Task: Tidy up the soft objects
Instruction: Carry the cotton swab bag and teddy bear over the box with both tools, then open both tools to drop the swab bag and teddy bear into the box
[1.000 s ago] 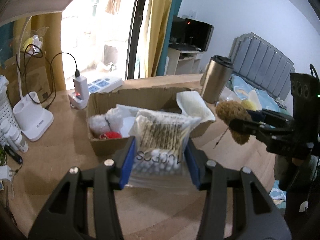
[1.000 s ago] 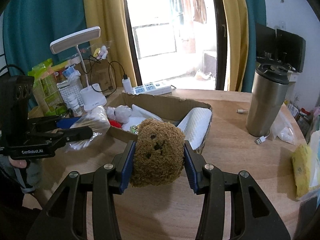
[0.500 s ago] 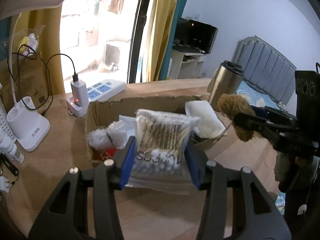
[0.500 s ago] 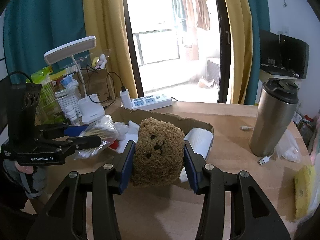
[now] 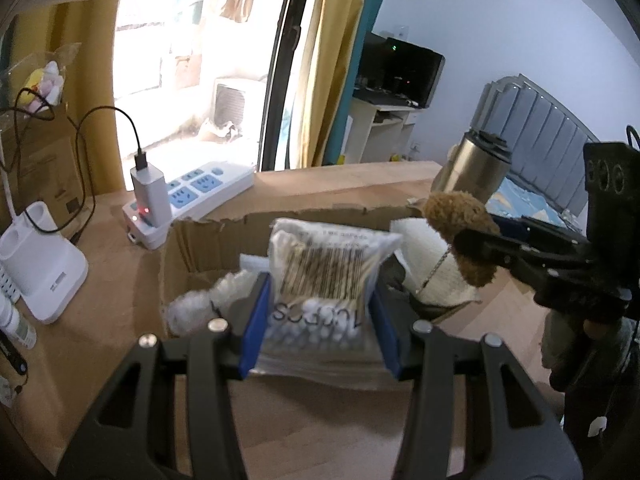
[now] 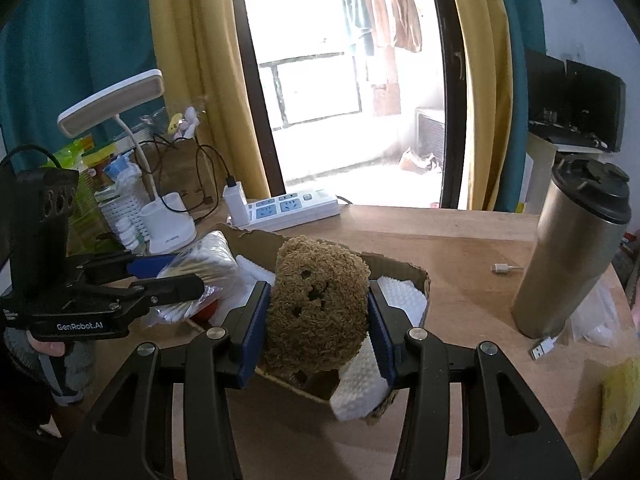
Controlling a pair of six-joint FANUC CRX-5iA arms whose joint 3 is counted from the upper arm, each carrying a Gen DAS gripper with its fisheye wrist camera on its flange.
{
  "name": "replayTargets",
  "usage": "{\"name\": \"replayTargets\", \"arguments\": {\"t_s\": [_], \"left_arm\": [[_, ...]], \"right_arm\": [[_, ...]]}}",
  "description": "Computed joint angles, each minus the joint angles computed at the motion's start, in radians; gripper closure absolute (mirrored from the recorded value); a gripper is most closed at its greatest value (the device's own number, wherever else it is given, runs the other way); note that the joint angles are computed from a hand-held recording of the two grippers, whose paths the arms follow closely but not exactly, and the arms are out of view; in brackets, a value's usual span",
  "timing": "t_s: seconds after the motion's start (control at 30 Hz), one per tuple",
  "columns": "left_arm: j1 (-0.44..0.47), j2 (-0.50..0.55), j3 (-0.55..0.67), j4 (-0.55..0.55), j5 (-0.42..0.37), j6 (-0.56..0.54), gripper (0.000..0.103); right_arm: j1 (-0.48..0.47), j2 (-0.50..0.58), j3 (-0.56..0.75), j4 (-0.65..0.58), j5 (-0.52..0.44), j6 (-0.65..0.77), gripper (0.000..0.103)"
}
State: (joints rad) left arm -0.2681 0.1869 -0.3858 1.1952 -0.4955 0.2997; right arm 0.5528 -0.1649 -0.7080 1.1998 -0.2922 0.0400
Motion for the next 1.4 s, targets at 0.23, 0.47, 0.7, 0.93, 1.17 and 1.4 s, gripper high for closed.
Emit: {"name": "replayTargets", "arguments": {"t_s": [0.23, 0.47, 0.7, 0.93, 1.17, 1.4], "left_arm": [[-0.002, 0.044, 0.048, -0.035, 0.002, 0.039, 0.054], [-0.004, 0.084, 0.083, -0.061, 0.002, 0.076, 0.054], [-0.008, 0.125, 0.121, -0.095, 0.001, 0.116, 0.053], [-0.002, 0.139, 0.148, -0.161, -0.015, 0.179, 0.050], [-0.008, 0.107, 0.115, -0.102, 0.016, 0.134, 0.030], [-0.016, 0.056, 0.066, -0.028, 0.034, 0.061, 0.029]], "right_arm": [[-0.028, 0.056, 0.037, -0.043, 0.028, 0.048, 0.054], [-0.030, 0.106, 0.074, -0.105, 0.035, 0.099, 0.054], [-0.038, 0.130, 0.089, -0.143, 0.029, 0.111, 0.048], [-0.030, 0.143, 0.099, -0.151, 0.020, 0.131, 0.036], [-0.025, 0.127, 0.091, -0.115, 0.007, 0.094, 0.036], [0.008, 0.099, 0.086, -0.095, -0.032, 0.078, 0.036]]}}
